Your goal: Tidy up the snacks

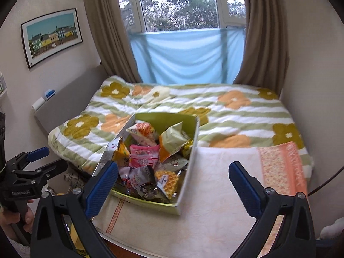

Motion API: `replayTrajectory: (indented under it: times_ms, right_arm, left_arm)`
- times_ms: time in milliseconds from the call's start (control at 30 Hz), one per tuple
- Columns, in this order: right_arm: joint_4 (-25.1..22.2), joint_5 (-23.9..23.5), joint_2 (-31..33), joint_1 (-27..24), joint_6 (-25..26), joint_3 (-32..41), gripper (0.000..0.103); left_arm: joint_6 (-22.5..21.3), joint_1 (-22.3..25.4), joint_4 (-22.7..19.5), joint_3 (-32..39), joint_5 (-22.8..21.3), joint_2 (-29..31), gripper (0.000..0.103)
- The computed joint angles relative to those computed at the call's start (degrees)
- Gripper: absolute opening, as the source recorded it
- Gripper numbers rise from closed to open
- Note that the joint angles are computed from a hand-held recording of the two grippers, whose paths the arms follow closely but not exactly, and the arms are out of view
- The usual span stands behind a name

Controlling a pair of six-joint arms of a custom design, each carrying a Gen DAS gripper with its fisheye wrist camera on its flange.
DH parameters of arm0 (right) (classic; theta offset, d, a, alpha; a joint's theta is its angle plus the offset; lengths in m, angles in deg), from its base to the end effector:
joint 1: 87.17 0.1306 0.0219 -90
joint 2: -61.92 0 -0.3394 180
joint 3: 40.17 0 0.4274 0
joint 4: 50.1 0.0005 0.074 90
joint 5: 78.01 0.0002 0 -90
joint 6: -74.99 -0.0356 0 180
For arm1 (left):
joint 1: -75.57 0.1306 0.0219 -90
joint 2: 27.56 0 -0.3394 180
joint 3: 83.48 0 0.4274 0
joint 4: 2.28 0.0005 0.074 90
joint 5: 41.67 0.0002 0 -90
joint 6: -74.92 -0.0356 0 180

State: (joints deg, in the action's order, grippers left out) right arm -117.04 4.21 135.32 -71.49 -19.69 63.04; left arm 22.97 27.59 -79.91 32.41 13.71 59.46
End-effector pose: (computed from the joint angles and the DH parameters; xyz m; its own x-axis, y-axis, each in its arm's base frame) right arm 0.3674 0.1076 0.6022 -0.6096 -0.0871 -0.7879 -0.3230 0.9350 0.1465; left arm 0.3135 -0.3185 0.5981 -0.6187 -0.0711 -0.7824 -0.0262 0.9972 -0.0699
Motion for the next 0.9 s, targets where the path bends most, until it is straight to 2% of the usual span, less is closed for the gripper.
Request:
replayTrajectory:
  times_ms: [133, 200, 333, 567, 800, 900]
  right_arm:
    - [-1.1, 1.7, -5.3, -2.1, 0.3, -1.3, 0.102]
    - [-1.3, 3.8, -8.3, -2.7, 1.1, -2.6, 0.102]
    - [-1.5, 7.6, -12.9, -3.2, 3.0, -5.9, 0.102]
    - [-1.8, 8.3, -18.8, -5.2, 2.9, -11.1, 0.102]
    - [-1.5, 7.3, -20.5, -6.8, 2.4, -11.7, 0.102]
    - [-1.5, 7.6, -20.9, -6.8, 2.2, -11.9, 0.102]
  left_arm:
    - [2.8, -6.8, -0.2, 1.9, -7.9, 0.2, 0.103]
    - [4.6, -10.1, -1.9, 3.2, -12.1, 1.0, 0.103]
    - [8.5, -14.7, -5.1, 4.4, -17.7, 2.1, 0.103]
    - [11.9, -19.1, -7.7, 5.1, -21.6, 3.6, 0.103]
    - [14.2, -20.9, -10.4, 6.4, -23.9, 4.6, 0.103]
    - [13.5, -21.1, -9.0, 5.6, -23.7, 3.8, 0.103]
